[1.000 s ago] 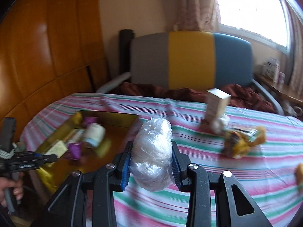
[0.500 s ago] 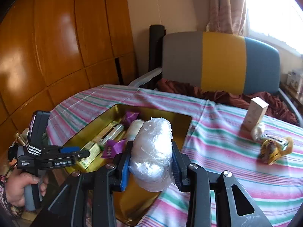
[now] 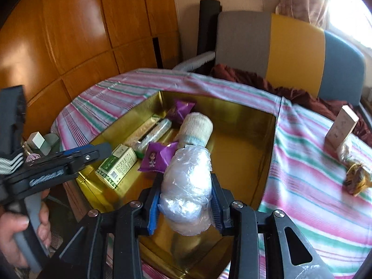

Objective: Organize objects
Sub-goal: 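Carry the green box into the gold tray with the left tool while the right tool carries the bundle, then lower the plastic bundle into the gold tray and open the right tool, then return to the pile and grasp the green-wrapped cracker bar with the right tool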

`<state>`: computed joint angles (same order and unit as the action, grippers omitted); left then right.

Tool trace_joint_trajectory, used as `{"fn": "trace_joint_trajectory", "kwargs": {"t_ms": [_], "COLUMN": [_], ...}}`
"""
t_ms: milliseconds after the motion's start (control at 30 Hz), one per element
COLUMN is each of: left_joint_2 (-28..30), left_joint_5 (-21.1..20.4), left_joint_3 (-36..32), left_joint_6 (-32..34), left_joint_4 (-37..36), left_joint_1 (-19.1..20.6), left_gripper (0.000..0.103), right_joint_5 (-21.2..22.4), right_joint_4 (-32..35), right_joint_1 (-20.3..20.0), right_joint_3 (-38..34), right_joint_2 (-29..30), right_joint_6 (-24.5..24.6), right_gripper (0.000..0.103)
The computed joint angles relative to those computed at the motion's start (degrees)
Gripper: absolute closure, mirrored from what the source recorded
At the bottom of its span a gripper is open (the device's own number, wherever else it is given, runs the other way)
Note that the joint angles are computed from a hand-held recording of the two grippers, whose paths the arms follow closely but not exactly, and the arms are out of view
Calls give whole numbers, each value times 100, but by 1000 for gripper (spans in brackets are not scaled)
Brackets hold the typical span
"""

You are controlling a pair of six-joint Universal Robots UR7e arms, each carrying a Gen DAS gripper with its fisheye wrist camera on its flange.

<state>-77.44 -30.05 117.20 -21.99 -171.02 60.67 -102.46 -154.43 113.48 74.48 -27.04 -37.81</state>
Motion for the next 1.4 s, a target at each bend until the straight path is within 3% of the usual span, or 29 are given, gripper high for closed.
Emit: {"fn": "trace_joint_trajectory", "kwargs": {"t_ms": [167, 500, 600, 667, 1033, 1233, 1400], "left_joint_2": [14, -28, -17, -24, 70, 202, 339], "left_joint_5": [101, 53, 62, 13, -166, -324, -471], "left_joint_3": [69, 85, 104, 99, 101, 66, 28], "left_joint_6": [125, -88, -19, -29, 130, 568, 912], "left_joint_4": [-286, -168, -284, -270, -353, -515, -565], "left_joint_1": [-64, -40, -57, -48, -83, -169, -257], "left_gripper": [51, 51, 51, 51, 50, 50, 49], "right_joint_5": [-306, -708, -620, -500, -238, -372, -580], "right_joint_4": [334, 755, 972, 870, 290, -256, -341], "right_joint_1": [70, 201, 179, 156, 26, -67, -240], "right_joint_3": [-395, -1281, -1394, -1268, -576, -357, -375], "right_joint_2": [292, 861, 889, 815, 293, 63, -41], "right_joint_6": [62, 204, 373, 436, 472, 478, 627], "right_gripper": [65, 64, 50, 36, 33, 28, 27]}}
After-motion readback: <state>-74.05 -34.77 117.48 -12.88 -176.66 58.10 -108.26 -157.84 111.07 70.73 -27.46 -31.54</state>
